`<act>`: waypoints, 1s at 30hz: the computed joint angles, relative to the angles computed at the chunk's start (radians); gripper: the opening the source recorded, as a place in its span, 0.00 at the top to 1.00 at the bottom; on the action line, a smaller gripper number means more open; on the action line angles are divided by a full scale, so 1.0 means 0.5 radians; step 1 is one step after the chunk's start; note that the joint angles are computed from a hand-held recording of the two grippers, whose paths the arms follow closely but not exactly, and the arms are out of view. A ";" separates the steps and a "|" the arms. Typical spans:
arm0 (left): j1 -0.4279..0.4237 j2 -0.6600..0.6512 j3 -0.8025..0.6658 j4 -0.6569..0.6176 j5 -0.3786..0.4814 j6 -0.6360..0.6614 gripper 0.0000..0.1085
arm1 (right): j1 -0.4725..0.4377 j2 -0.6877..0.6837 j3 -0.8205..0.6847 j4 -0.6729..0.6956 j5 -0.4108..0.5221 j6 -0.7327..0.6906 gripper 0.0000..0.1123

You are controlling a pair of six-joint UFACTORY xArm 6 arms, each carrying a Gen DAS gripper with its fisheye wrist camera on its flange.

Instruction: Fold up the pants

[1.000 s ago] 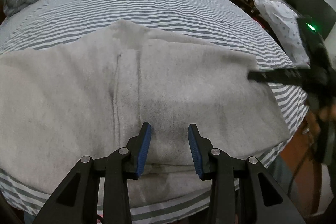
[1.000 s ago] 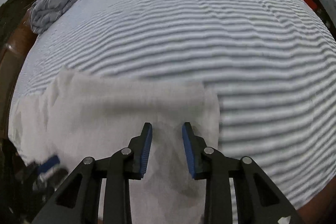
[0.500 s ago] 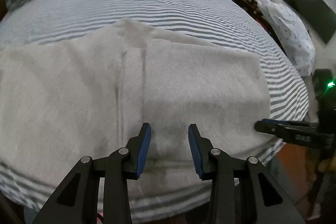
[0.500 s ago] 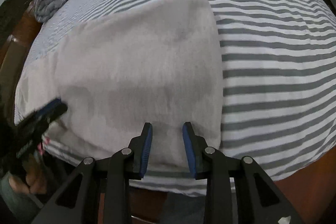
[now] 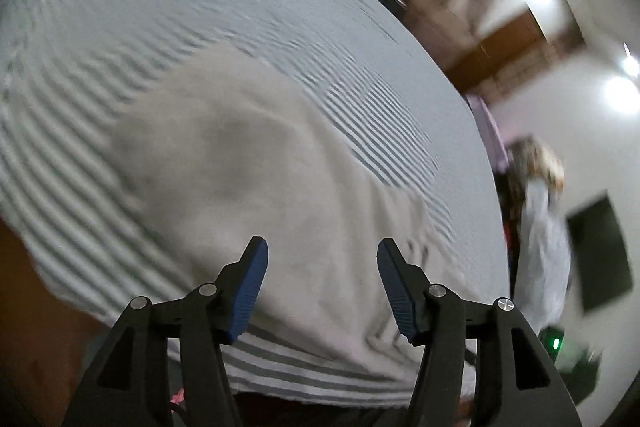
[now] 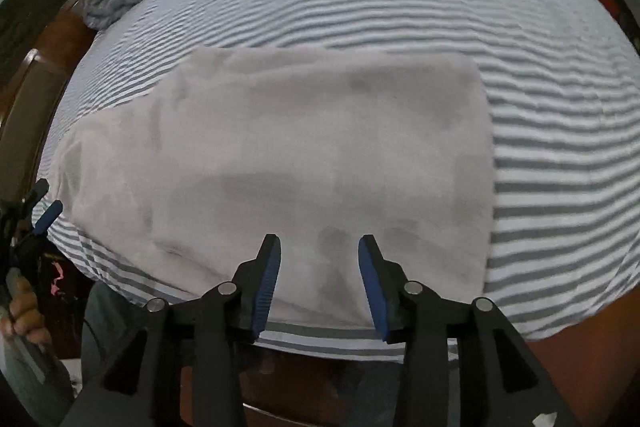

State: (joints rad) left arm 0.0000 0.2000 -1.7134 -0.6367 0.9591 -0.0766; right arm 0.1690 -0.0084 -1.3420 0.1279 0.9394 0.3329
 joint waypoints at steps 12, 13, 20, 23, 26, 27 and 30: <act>0.255 0.102 0.142 -0.411 0.094 -0.147 0.45 | 0.082 0.239 -0.242 -0.004 0.035 0.006 0.59; 0.274 0.113 0.150 -0.464 0.093 -0.142 0.45 | 0.089 0.254 -0.257 -0.017 0.044 0.015 0.59; 0.355 0.072 0.322 -0.582 0.014 -0.149 0.45 | 0.106 0.309 -0.310 -0.034 0.071 0.013 0.59; 0.343 0.120 0.280 -0.566 -0.007 -0.124 0.45 | 0.109 0.331 -0.324 -0.026 0.072 0.013 0.59; 0.318 0.198 0.193 -0.551 -0.015 -0.123 0.45 | 0.115 0.348 -0.338 -0.026 0.082 0.014 0.59; 0.313 0.209 0.182 -0.550 -0.022 -0.124 0.45 | 0.117 0.352 -0.339 -0.015 0.083 0.005 0.59; 0.298 0.220 0.194 -0.649 -0.104 -0.049 0.36 | 0.121 0.358 -0.341 -0.016 0.081 0.003 0.59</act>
